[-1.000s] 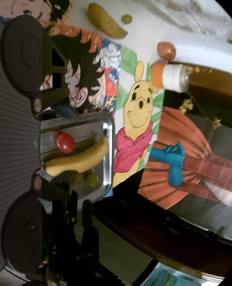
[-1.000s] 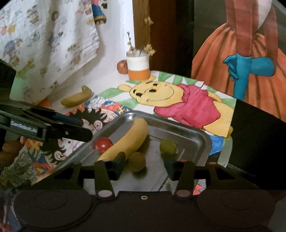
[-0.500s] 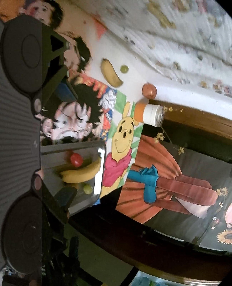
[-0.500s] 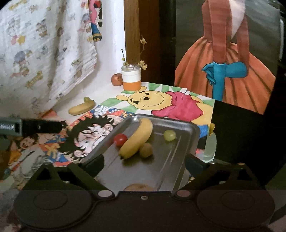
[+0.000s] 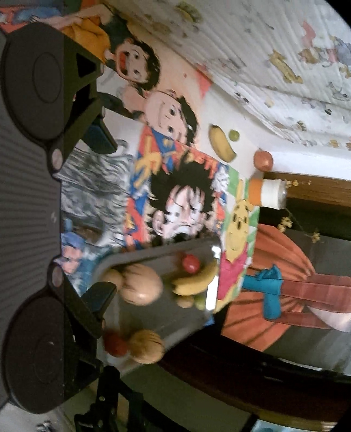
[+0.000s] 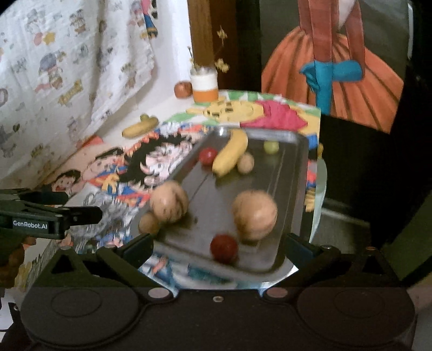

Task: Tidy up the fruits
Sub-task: 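Lift both tools away from the tray, then move both tools toward the loose banana and green grape by the wall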

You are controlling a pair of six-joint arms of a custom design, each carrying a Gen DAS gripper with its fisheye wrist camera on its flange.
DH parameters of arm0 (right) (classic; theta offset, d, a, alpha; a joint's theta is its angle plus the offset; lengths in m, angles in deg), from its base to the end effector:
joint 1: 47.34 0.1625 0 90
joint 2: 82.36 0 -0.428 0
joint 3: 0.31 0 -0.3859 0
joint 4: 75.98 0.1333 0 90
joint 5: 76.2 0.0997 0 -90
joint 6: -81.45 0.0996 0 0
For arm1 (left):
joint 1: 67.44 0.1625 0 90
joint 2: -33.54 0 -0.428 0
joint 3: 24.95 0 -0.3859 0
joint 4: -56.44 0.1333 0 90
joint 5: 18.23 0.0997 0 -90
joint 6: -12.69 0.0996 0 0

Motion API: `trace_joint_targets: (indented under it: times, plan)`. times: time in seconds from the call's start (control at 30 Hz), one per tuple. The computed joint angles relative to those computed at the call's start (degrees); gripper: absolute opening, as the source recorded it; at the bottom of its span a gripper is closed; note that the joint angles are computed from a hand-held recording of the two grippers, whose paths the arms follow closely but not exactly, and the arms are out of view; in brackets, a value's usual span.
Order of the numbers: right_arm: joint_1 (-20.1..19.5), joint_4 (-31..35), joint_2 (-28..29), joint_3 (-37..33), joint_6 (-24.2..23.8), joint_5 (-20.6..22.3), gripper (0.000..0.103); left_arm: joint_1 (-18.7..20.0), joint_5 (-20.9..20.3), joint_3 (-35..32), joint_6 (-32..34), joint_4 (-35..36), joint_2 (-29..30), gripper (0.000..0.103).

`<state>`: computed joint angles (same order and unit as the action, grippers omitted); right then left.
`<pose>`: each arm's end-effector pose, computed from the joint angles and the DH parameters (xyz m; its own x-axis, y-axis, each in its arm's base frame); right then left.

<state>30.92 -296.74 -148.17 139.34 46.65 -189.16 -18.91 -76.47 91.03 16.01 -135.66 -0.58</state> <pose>0.0082 -0.4246 0.2157 -0.7490 0.1116 0.6530 -0.3854 0.7284 -0.5665 -0.2130 -0.5215 -0.0244 -0.7204 0.4666 -0.5131 0.6642 0.6771 -0.3168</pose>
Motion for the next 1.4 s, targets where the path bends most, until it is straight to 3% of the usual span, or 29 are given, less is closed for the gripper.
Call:
trace_joint_targets:
  times: [0.17,0.4,0.6,0.87,1.0,1.23,1.4]
  plan:
    - [0.73,2.25,1.61,0.82,5.21,-0.94,0.102,-0.5,1.63,2.17,-0.17,1.66,-0.99,0.103]
    - [2.45,5.26,3.86,-0.11,6.75,-2.11,0.102,-0.25,5.65,4.2,0.65,1.8,-2.41,0.103]
    - [4.05,8.61,4.46,-1.98,6.25,-3.12,0.102,1.51,8.02,3.45,-2.2,4.11,-3.95,0.103]
    - [7.34,14.26,3.71,-6.06,2.04,-3.3,0.102,3.29,10.78,1.16,-4.11,5.38,-5.28,0.103]
    - [8.83,24.83,0.31,-9.61,3.1,-1.74,0.102,3.3,12.56,-1.33,-2.63,4.23,-5.1,0.103]
    - [16.05,35.23,-2.16,-21.65,-5.44,-5.34,0.102,2.94,12.06,-8.39,9.51,-5.34,-3.08,0.103]
    - [18.47,48.9,0.22,-36.42,-6.45,-3.42,0.102,3.93,5.31,-14.67,20.74,-10.3,0.16,0.103]
